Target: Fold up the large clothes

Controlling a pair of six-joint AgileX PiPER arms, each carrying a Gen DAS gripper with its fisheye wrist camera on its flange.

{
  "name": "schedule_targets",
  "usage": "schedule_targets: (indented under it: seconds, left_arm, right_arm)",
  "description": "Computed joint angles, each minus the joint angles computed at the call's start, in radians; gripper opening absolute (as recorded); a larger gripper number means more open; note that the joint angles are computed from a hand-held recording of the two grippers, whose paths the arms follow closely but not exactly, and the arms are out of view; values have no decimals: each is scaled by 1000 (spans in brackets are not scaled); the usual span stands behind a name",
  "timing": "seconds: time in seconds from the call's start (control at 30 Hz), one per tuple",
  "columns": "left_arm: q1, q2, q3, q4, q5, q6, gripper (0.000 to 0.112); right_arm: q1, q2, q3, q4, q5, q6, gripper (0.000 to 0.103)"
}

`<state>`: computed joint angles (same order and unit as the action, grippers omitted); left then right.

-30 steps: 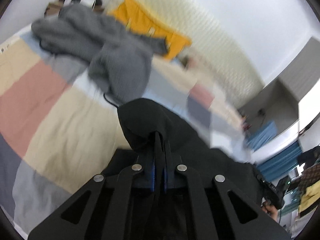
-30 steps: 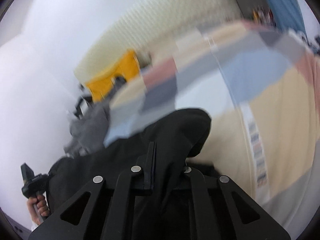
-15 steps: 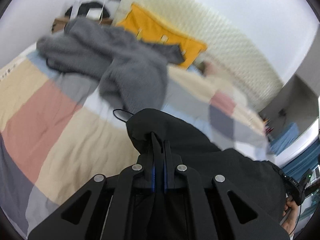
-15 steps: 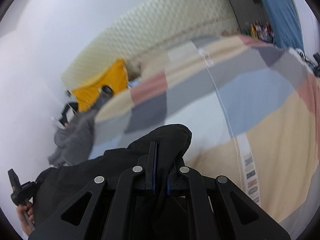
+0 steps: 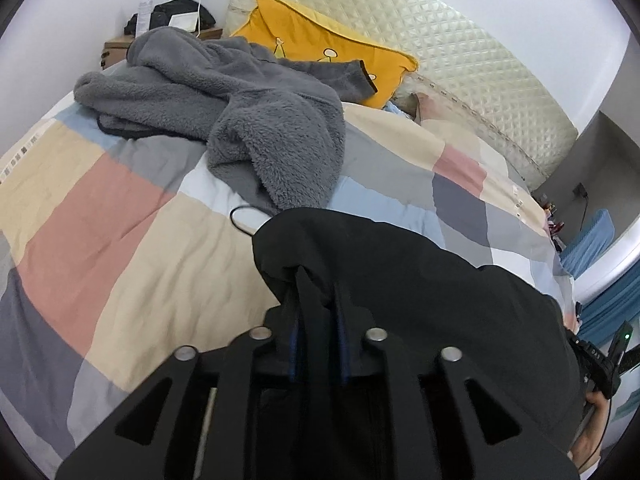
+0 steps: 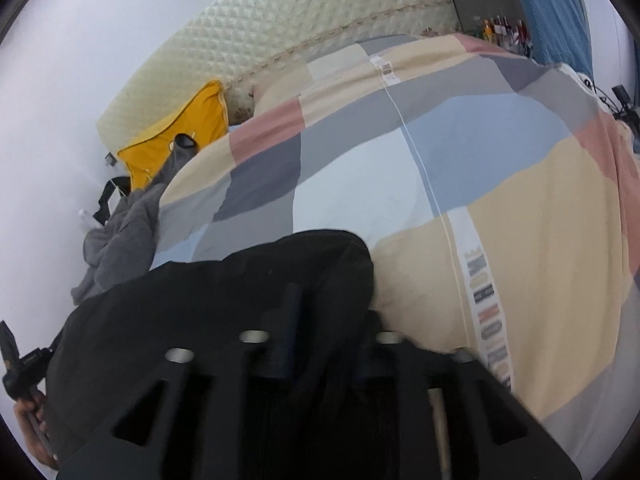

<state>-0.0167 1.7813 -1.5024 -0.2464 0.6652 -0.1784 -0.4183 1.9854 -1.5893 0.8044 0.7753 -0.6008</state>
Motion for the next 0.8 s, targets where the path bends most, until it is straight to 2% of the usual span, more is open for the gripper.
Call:
schedule_targets:
  seconds: [0.03,0.1,0.13,0.2,0.27,0.37,0.5,0.63,0.67,0.8]
  left_arm:
    - [9,-3,-2,-42,11,33,33]
    - [16,-36,19,-84,18,65,72]
    - [6,-68,45,-58,-10,41,76]
    - [-22,-134,80,11,-40,-20,78]
    - [-52,-167,76,66,-26,-77,78]
    - [-147,-230,69,246,-3,-218,79]
    - [-274,-309,33,361,58,-285,79]
    - [-413,-373,-28,510,135,-361,79]
    - [-440,-382,-48,532,153,-368,79]
    - [-587,-448,-128,635,250,-396,79]
  right_arm:
    - [-3,-6,7,7,15,-7,38]
    - [1,-32,27,-21,12,12,68]
    - [3,-53,47,-25,1,9,72]
    - [1,-112,95,-19,-15,-15,73]
    - [4,-176,137,-46,-38,3,73]
    - [4,-304,216,-55,-65,6,73]
    - [15,-519,309,-57,-104,6,73]
    - [30,-728,329,-56,-69,26,77]
    - [28,-790,328,-48,-46,30,79]
    - [-11,-918,272,0,68,29,80]
